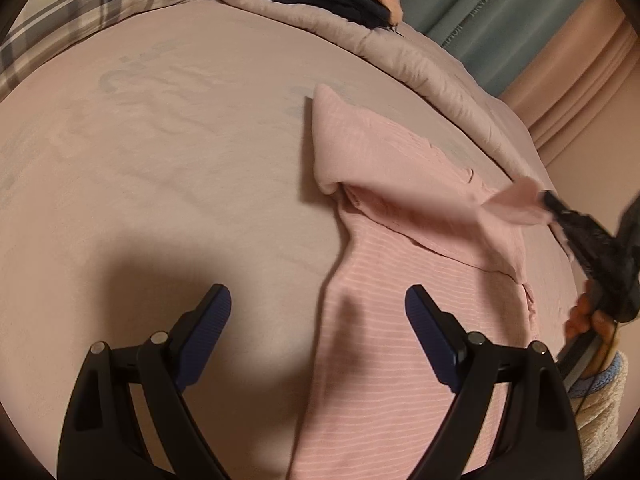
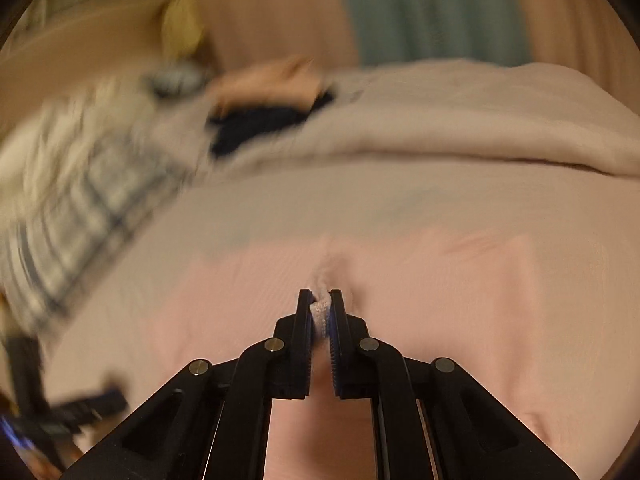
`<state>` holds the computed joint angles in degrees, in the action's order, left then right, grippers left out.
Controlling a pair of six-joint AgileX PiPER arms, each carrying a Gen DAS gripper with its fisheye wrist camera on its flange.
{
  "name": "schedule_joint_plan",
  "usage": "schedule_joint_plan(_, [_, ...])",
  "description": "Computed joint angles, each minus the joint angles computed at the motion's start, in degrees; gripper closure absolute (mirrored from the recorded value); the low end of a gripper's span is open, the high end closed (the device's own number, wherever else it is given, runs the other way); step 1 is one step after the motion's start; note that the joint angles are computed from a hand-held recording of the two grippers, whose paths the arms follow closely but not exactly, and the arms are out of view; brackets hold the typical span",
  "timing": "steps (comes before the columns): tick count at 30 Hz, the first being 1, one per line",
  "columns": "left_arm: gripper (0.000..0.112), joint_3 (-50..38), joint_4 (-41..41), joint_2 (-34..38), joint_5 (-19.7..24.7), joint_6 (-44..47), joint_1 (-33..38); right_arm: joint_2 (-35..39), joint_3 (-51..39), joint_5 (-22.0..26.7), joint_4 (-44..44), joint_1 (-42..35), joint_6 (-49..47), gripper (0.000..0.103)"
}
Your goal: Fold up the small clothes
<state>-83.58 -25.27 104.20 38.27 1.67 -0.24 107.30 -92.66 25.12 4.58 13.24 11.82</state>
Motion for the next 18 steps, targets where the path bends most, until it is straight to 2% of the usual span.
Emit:
schedule_joint_plan(1, [0.023, -0.2, 0.2, 0.3, 0.0, -0.2, -0.2, -2.8, 3.9, -3.4, -0.1, -1.2, 1.2, 0.094])
schedule_joint_plan(3, [0.023, -1.6, 0.4, 1.3, 0.5, -0.7, -0.5, -5.6, 8.6, -5.3, 0.2, -3.5, 2.7, 0.094])
schedule_joint_plan(10, [0.023, -3.6, 3.9, 2.4, 1.7, -3.8, -1.8, -3.6, 12.2, -0.8, 1.5, -7.3, 3.6, 0.094])
schedule_joint_plan(13, [0.023, -4.2, 5.4, 2.7, 2.4, -4.5, -2.2, -2.6, 10.8, 0.9, 5.1, -8.5, 0.6, 0.094])
schedule_joint_plan(18, [0.023, -3.5, 5.4, 2.5, 2.3, -4.7, -2.0, -4.1, 8.3, 2.4, 3.3, -7.5, -1.1, 0.094])
